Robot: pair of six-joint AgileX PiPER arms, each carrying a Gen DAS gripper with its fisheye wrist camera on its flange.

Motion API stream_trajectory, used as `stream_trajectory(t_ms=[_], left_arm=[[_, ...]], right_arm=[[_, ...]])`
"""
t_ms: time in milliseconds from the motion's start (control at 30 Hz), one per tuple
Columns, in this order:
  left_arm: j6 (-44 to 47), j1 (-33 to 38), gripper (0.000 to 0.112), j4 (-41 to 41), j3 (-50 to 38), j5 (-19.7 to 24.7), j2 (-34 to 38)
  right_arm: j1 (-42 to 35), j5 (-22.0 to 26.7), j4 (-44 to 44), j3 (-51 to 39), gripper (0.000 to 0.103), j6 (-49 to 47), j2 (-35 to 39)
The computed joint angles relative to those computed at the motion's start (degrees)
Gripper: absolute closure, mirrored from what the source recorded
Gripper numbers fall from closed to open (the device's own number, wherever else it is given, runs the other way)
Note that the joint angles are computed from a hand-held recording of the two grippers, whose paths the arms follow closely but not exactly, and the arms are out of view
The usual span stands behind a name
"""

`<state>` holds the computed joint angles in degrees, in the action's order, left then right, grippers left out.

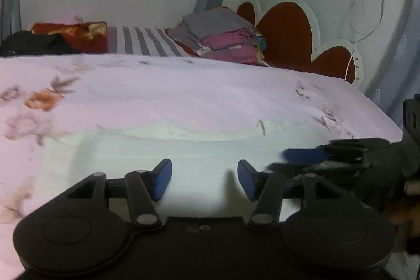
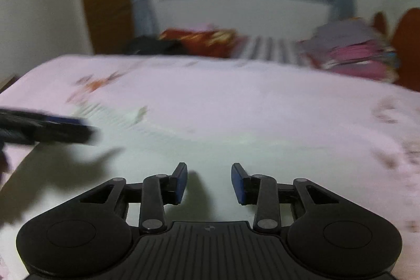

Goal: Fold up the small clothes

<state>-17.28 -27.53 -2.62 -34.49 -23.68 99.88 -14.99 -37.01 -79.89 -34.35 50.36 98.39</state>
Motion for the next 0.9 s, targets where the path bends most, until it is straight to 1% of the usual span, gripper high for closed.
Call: stream_trajectory(t_ms=[33, 67, 133, 167, 200, 233, 267, 300, 333, 367, 400, 433, 467, 500, 533, 567, 633, 667, 700, 733, 767, 800, 833, 867, 900], left_arm=[[1.4, -0.2, 0.05, -1.7, -0.2, -0.1, 0.7], [5.1, 0.2, 0.051, -4.8, 0.3, -0.4, 1.1], [15.3, 0.7, 0.052, -14.9, 2.6, -3.4, 1.5], [17.4, 1.9, 0.052, -17.4, 4.0, -4.6, 1.2], [17.2, 3.0, 0.053, -17.7, 5.0, -5.1, 0.6], [17.6, 3.8, 0.053, -18.0, 4.9, -3.9, -0.3], [20.3, 3.5, 0.053, -20.6, 4.2, -2.1, -1.1], [25.2, 2.6, 0.053, -25.5, 3.5, -0.4, -2.3], [29.4, 0.5, 0.052, -30.7, 3.6, -0.4, -3.9], [31.4, -1.8, 0.049, -33.6, 4.3, -1.6, -5.6], [31.0, -4.4, 0.044, -34.6, 5.4, -2.9, -7.4], [30.1, -6.4, 0.035, -34.9, 5.2, -3.3, -7.5], [30.1, -9.1, 0.034, -35.8, 5.2, -3.1, -7.8], [31.3, -11.4, 0.034, -37.4, 4.8, -2.4, -7.6], [33.0, -13.6, 0.034, -40.0, 4.2, -2.2, -6.6], [32.9, -14.9, 0.035, -40.3, 3.9, -1.9, -5.7], [36.8, -15.9, 0.039, -44.4, 3.6, -1.1, -3.4], [37.2, -16.1, 0.039, -44.9, 5.0, -3.0, -3.1], [38.5, -16.4, 0.039, -47.7, 6.8, -4.6, -4.3], [41.9, -16.9, 0.04, -52.8, 8.2, -5.5, -6.1], [45.9, -17.7, 0.041, -58.5, 9.3, -7.2, -7.2], [48.0, -18.0, 0.041, -62.2, 10.0, -8.0, -8.0], [47.8, -17.8, 0.041, -63.6, 10.8, -7.1, -9.8], [46.5, -18.2, 0.041, -63.6, 11.1, -7.2, -10.5], [46.5, -20.4, 0.041, -65.4, 11.4, -8.4, -11.4]], right_arm=[[1.8, 0.3, 1.9, 0.1, 0.067, -2.2, 0.8], [2.5, 0.6, 3.4, 0.0, 0.067, -3.9, 1.4], [1.3, 0.1, 3.1, -0.8, 0.067, -5.9, 2.4], [0.2, 1.8, 5.7, -1.3, 0.067, -8.5, 2.8], [-0.7, 5.8, 10.6, -1.6, 0.067, -11.5, 2.5], [-2.8, 8.2, 13.2, -2.9, 0.067, -12.2, 3.6], [-4.9, 8.2, 13.5, -3.6, 0.062, -10.6, 4.8], [-6.5, 7.1, 11.5, -4.8, 0.06, -7.7, 6.1], [-6.0, 8.2, 10.1, -4.9, 0.06, -7.1, 5.2], [-4.3, 11.0, 11.0, -4.0, 0.059, -8.3, 2.6], [-3.6, 11.6, 12.1, -2.3, 0.059, -9.8, -0.4], [-3.8, 9.8, 10.9, -0.3, 0.059, -9.2, -3.2], [-5.1, 5.9, 7.4, 1.8, 0.059, -6.3, -5.4], [-5.8, 3.2, 1.7, 2.7, 0.059, -1.7, -6.7], [-5.1, 1.2, -2.6, 4.1, 0.06, 0.6, -7.9], [-4.0, 0.8, -4.6, 5.5, 0.06, 0.7, -8.8], [-1.8, 1.0, -4.9, 8.2, 0.06, -3.0, -9.1], [-1.2, 2.2, -3.8, 9.0, 0.06, -5.1, -8.7], [-1.7, 2.6, -1.1, 9.9, 0.06, -8.9, -8.3], [-3.5, 2.6, 0.9, 10.2, 0.06, -11.0, -8.0], [-5.2, 4.2, 3.3, 9.9, 0.06, -11.4, -8.1], [-6.4, 6.0, 5.2, 9.8, 0.06, -11.6, -8.6], [-8.1, 7.3, 4.8, 8.9, 0.06, -10.1, -8.4], [-9.1, 7.8, 2.2, 8.1, 0.06, -7.0, -8.4], [-9.2, 8.1, -0.8, 7.7, 0.06, -4.2, -9.0]])
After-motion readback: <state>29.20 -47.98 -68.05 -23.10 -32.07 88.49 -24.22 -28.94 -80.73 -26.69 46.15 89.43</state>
